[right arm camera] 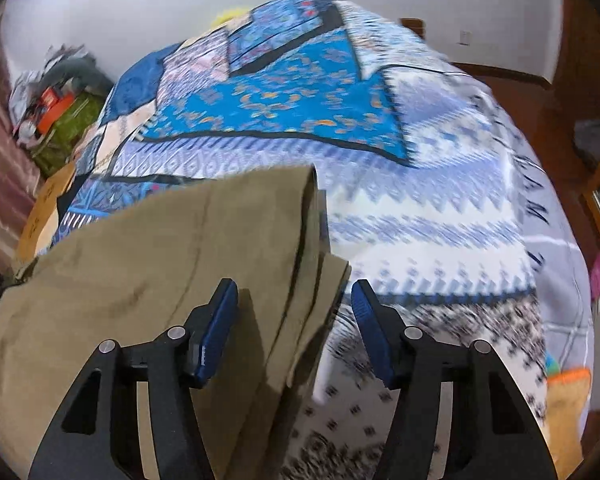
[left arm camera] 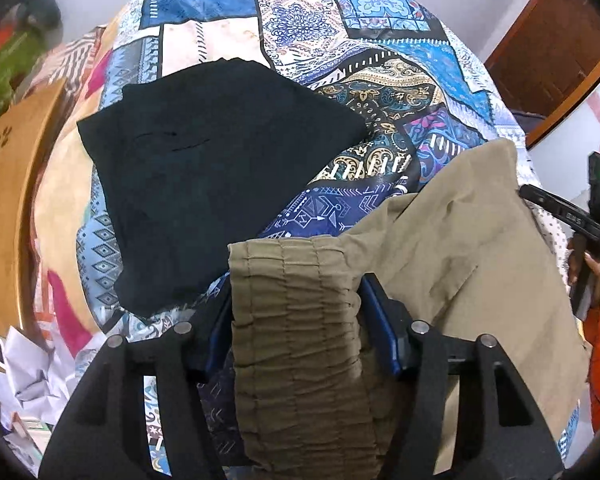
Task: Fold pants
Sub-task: 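Grasp the waistband with the left gripper while right grips the folded edge, lifting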
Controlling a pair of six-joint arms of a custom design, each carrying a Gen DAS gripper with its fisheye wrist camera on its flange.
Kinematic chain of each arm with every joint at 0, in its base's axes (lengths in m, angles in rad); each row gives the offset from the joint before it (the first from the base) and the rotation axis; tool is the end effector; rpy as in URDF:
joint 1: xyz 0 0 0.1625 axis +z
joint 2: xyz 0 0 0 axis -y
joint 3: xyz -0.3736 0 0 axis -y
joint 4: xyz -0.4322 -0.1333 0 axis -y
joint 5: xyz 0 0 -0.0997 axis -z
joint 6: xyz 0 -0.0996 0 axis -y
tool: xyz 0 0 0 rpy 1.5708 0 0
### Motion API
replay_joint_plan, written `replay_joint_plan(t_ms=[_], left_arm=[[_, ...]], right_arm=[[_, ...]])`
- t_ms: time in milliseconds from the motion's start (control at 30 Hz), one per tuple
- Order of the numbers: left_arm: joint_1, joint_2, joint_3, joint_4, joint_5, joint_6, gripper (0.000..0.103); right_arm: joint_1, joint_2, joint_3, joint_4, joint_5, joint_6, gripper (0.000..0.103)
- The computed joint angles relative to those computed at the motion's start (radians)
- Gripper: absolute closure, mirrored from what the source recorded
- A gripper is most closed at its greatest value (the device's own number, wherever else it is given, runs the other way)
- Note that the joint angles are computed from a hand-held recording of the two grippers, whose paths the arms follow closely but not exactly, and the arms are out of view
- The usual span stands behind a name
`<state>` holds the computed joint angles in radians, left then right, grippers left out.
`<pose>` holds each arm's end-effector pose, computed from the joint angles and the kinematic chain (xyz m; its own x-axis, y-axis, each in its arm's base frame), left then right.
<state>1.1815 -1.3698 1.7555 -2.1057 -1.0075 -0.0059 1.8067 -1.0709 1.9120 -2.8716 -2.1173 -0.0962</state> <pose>-0.0499 -0.6131 0.2975 -0.8146 0.2421 -0.5272 0.3705 0.9163 -0.1518 0.2182 -0.5588 0.1362 -0.8604 -0.0593 0.5062 -0.2935 0.8697 -0.3969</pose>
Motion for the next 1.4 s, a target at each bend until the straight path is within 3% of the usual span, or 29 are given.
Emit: replay_joint_plan(t_ms=[100,200,300,400,500,700,767,833,967,1033,1100,1267,1400], left_arm=[[0.006,0.003,-0.005,-0.011,-0.02,-0.005,0.042],[0.017,0.007,0.0,-0.056,-0.013,-0.036,0.044],[0.027,0.011,-0.002,-0.061,-0.027,-0.053,0.044],[0.006,-0.003,0.013,-0.074,0.005,-0.032,0.044],[-0.025,-0.026,0.034,-0.099,0.049,0.006,0.044],[-0.027,-0.005,-0.011,-0.068,0.033,0.048,0.037],[-0.015,0.027,-0.04,-0.033,0.04,0.032,0.038],[0.007,0.061,-0.075,0.006,0.034,-0.007,0.04],[0.052,0.06,-0.087,-0.007,-0.061,-0.033,0.042],[0.055,0.046,-0.072,-0.02,-0.059,-0.029,0.044],[0.055,0.031,-0.058,-0.034,-0.056,-0.016,0.044],[0.02,0.005,-0.031,-0.055,0.014,0.004,0.044],[-0.042,-0.037,0.037,-0.137,0.164,0.063,0.045]], right_arm=[[0.005,0.033,-0.03,0.002,0.016,-0.017,0.048],[0.01,0.085,-0.073,0.06,-0.052,-0.024,0.056],[-0.014,0.077,-0.056,0.055,-0.03,0.004,0.061],[-0.003,0.066,-0.062,0.112,-0.087,0.048,0.06],[0.031,0.038,-0.052,0.151,-0.125,0.035,0.06],[0.106,-0.001,-0.041,0.119,-0.001,0.015,0.056],[0.126,0.021,-0.068,0.122,0.029,0.025,0.038],[0.138,0.07,-0.116,0.133,0.064,0.033,0.03],[0.138,0.156,-0.204,0.273,0.107,0.055,0.03],[0.129,0.184,-0.23,0.394,0.116,0.059,0.03],[0.132,0.176,-0.193,0.356,0.101,0.033,0.03],[0.127,0.085,-0.094,0.323,0.116,0.059,0.03],[0.153,0.012,-0.013,0.314,0.059,0.071,0.03]])
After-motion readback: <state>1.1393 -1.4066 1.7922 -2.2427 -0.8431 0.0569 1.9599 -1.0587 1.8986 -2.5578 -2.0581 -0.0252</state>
